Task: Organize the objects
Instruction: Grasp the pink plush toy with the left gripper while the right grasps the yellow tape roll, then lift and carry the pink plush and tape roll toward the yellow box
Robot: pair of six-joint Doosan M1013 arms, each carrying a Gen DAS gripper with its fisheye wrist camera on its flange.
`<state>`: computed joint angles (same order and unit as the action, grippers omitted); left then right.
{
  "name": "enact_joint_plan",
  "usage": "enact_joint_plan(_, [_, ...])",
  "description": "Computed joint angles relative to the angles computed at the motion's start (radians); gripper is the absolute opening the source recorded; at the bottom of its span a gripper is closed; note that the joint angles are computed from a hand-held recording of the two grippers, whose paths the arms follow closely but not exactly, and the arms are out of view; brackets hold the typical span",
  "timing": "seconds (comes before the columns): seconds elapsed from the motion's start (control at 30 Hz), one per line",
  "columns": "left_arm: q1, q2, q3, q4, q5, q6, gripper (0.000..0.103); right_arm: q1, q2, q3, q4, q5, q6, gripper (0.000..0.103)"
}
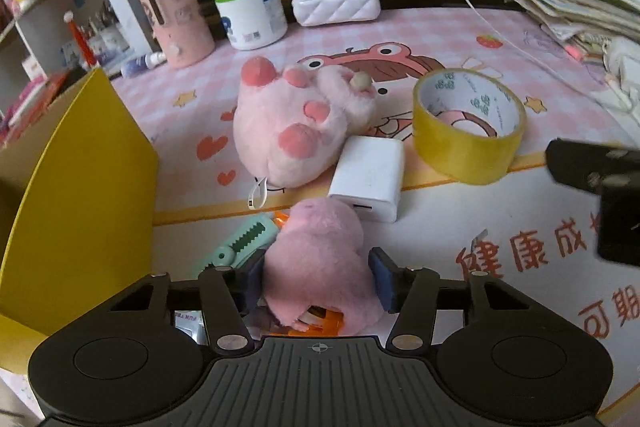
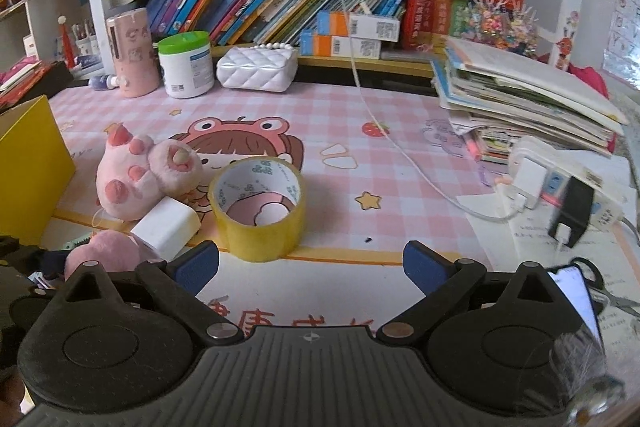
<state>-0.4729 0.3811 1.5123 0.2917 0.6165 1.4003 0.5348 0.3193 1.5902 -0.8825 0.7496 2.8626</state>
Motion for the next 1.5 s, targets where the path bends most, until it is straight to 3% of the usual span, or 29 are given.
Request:
enact_joint_plan(0.37, [0.026,-0.066,0.04,-0.073,-0.093,0.033,0.052,-0.046,0.08,-0.085,0.101,-0.077,-0.183,0.103])
enact_joint_plan(0.53, [0.038,-0.09,0.062,-0.096,-0.126,0.049,0.052,-0.057,0.137,-0.143,0.154,-0.061,-0.307,0.102])
enact_joint_plan(0.67, [0.043,-0.103,0.074,-0.121,-0.139,0.072,0.052,-0.06,0.166,-0.171,0.151,-0.032,-0.324,0.097])
enact_joint_plan(0.73, [0.045,-0.109,0.081,-0.127,-0.149,0.08,0.052,-0.065,0.168,-0.174,0.171,-0.039,-0.34,0.084])
enact_joint_plan(0.8, [0.047,-0.114,0.087,-0.13,-0.159,0.08,0.051,-0.068,0.164,-0.171,0.185,-0.045,-0.349,0.083])
enact_joint_plan(0.93, [0.051,-0.125,0.1,-0.134,-0.18,0.071,0.052,-0.051,0.139,-0.148,0.113,-0.034,-0.253,0.083])
enact_joint_plan(1.07, [0.054,-0.14,0.117,-0.164,-0.212,0.095,0.052,-0.019,0.102,-0.13,0.028,0.03,-0.108,0.083])
enact_joint_plan(1.2, [0.062,-0.155,0.137,-0.245,-0.238,0.164,0.052,0.013,0.055,-0.103,0.03,0.068,-0.001,0.083])
enact_joint_plan(1.5, [0.092,-0.205,0.196,-0.374,-0.282,0.262,0.052,0.096,0.019,-0.079,-0.037,0.171,0.081,0.083])
